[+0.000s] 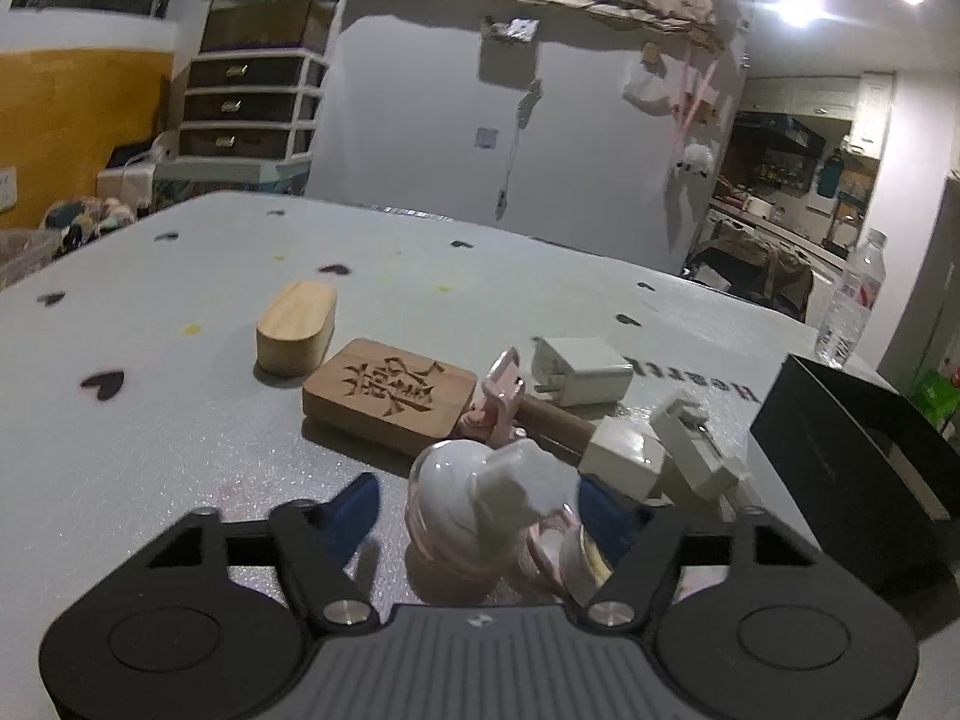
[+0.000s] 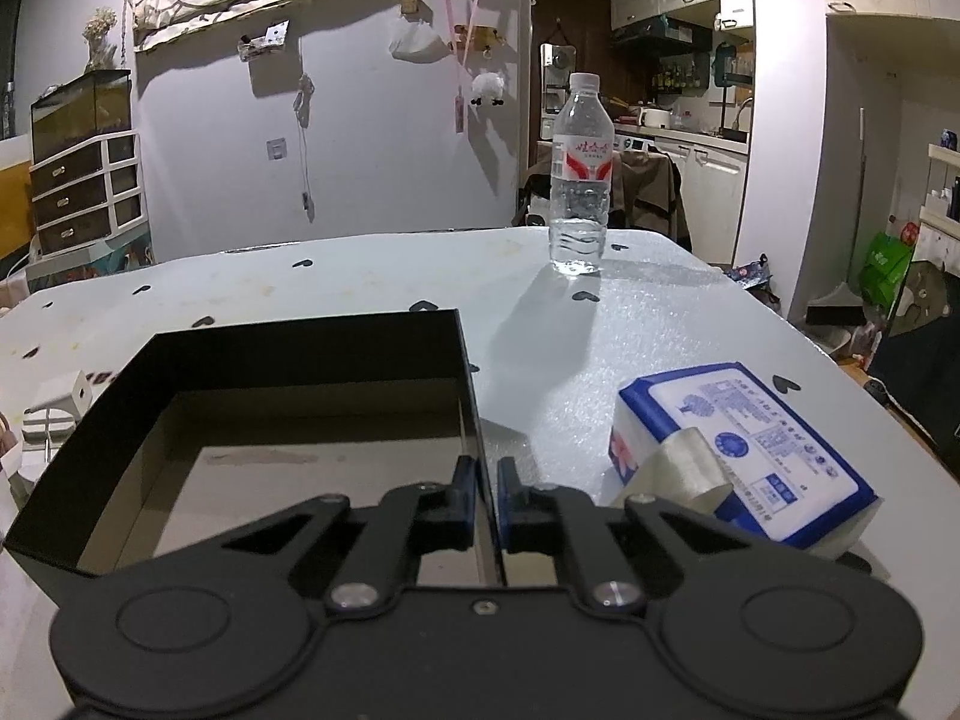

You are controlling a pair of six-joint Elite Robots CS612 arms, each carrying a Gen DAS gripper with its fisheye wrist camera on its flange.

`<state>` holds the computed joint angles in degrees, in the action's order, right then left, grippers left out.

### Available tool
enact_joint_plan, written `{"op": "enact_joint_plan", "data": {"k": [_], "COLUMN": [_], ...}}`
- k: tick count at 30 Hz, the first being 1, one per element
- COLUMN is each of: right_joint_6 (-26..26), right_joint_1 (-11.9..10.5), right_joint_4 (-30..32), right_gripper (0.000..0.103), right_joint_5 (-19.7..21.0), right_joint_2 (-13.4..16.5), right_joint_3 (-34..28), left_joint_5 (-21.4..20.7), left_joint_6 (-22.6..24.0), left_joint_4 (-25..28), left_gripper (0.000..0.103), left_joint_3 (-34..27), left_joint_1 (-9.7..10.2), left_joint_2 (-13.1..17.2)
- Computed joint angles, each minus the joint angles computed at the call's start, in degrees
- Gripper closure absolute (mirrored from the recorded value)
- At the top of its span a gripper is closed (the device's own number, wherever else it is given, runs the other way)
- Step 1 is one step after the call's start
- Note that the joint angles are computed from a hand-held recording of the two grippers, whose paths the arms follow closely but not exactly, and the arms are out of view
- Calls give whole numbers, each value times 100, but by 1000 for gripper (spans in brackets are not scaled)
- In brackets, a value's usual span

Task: Organize rigid objects
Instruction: 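Move the left tool to the white knob cap and grasp it, then carry the white knob cap into the black box and release it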

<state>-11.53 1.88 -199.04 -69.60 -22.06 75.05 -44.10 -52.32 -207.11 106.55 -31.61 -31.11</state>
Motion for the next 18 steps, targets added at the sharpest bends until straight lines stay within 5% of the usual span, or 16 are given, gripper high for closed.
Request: {"op": "enact_joint_plan", "data": {"k": [2,11,18], "right_joint_6": [21,130,-2], "right_joint_1": [-5,-1,-16], "right_joint_4": [65,424,613], "right_gripper": [95,95,99], "right_joint_5": [27,52,148], "right_joint_2": [5,1,-55], "right_joint_3": [-23,-111,-73], "left_joint_5": [-84,38,-791], "left_joint_6": [-113,-99,679], "left_joint_4": [-14,-54,-628], "left_gripper": [48,49,49], "left_joint_3": [18,116,-230], "left_joint_1": [32,-14,128], "left_joint_2": [-12,-215,-252]}}
